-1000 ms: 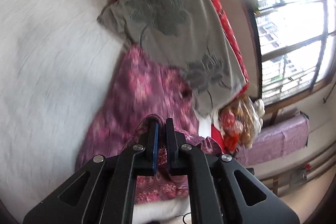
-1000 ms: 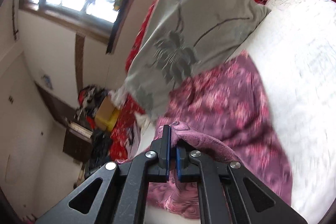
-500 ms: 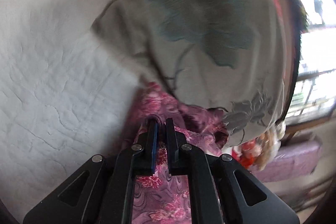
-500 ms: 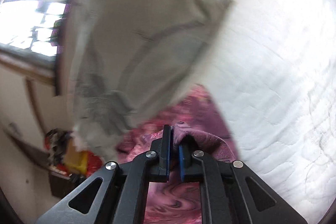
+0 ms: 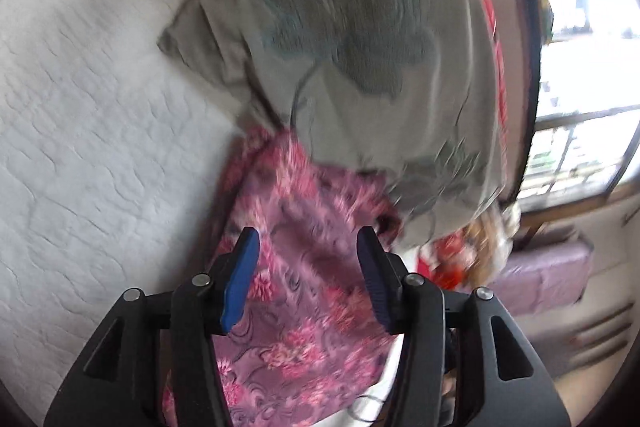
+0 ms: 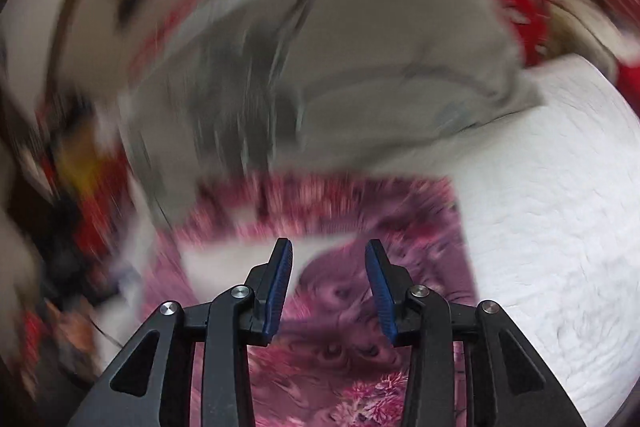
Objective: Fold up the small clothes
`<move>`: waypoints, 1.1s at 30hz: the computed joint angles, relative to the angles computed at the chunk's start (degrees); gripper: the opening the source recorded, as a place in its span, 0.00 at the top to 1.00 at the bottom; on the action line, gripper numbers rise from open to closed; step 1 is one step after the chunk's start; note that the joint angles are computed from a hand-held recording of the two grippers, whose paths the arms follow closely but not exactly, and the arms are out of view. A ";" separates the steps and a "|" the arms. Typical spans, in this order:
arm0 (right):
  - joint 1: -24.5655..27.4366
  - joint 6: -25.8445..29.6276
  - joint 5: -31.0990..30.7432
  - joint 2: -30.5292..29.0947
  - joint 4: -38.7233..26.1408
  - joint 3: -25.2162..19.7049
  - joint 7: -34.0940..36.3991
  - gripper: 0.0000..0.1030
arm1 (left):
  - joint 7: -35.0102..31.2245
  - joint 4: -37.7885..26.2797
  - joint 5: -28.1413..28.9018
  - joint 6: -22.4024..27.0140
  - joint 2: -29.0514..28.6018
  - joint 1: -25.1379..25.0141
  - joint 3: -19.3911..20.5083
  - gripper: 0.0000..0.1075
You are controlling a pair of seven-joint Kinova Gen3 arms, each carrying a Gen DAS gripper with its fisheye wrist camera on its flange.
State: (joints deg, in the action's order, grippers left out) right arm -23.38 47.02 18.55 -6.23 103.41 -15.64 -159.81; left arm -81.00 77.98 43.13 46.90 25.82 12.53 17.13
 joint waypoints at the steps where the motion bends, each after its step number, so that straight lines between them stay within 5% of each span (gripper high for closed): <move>1: 0.25 2.33 -1.14 2.17 -2.02 -0.47 2.33 0.61 | 0.94 -1.04 -1.57 1.02 0.53 1.13 -0.36 0.54; 3: -0.58 6.99 -1.08 7.34 -5.61 -1.16 4.37 0.63 | 1.91 -2.21 -2.97 2.32 1.16 2.20 -0.40 0.54; 5: -0.17 9.76 2.67 9.95 -8.08 -4.34 4.37 0.96 | 2.06 -3.50 -4.45 3.16 1.46 3.02 -0.51 0.54; 8: -0.85 6.93 9.35 7.14 -6.94 -3.55 -1.69 0.96 | 1.76 -4.52 -5.63 2.88 1.29 3.42 -0.67 0.54; 13: 8.73 -4.42 11.13 2.16 -0.44 -4.24 -13.30 0.96 | 2.34 -6.24 -6.52 1.82 1.94 3.58 -0.95 0.54; 16: 9.25 -8.48 6.02 4.02 1.82 -0.68 -15.56 0.90 | 2.66 -6.53 -5.90 1.33 2.62 3.16 -0.38 0.54; 19: 16.17 -14.53 5.32 -0.31 8.45 -5.11 -21.64 0.88 | 1.93 -6.87 -6.70 1.64 2.59 3.40 -0.27 0.54; 22: 21.44 -17.98 5.01 -7.70 15.66 -8.26 -27.18 0.61 | 3.60 -6.81 -9.36 1.02 2.23 4.60 -0.33 0.45; 25: 17.41 -16.07 2.22 -10.39 18.68 -5.27 -24.99 0.56 | 4.38 -5.91 -9.89 -0.64 2.80 3.73 3.08 0.45; 28: 12.45 -13.40 0.82 -8.19 17.41 -3.91 -23.19 0.60 | 10.03 -9.61 -15.95 1.67 3.52 9.78 -0.72 0.45; 29: 12.22 -11.93 2.22 -7.45 16.50 -5.55 -22.98 0.85 | 10.88 -10.53 -18.28 2.27 3.20 12.43 -3.06 0.45; 30: 12.93 -10.38 4.55 -7.04 15.18 -8.21 -22.64 0.96 | 10.79 -11.05 -20.61 2.58 2.74 15.09 -5.71 0.45; 33: 18.85 -9.10 10.82 -10.56 14.86 -16.17 -27.09 0.96 | 13.22 -15.90 -27.60 7.65 4.41 22.64 -13.67 0.45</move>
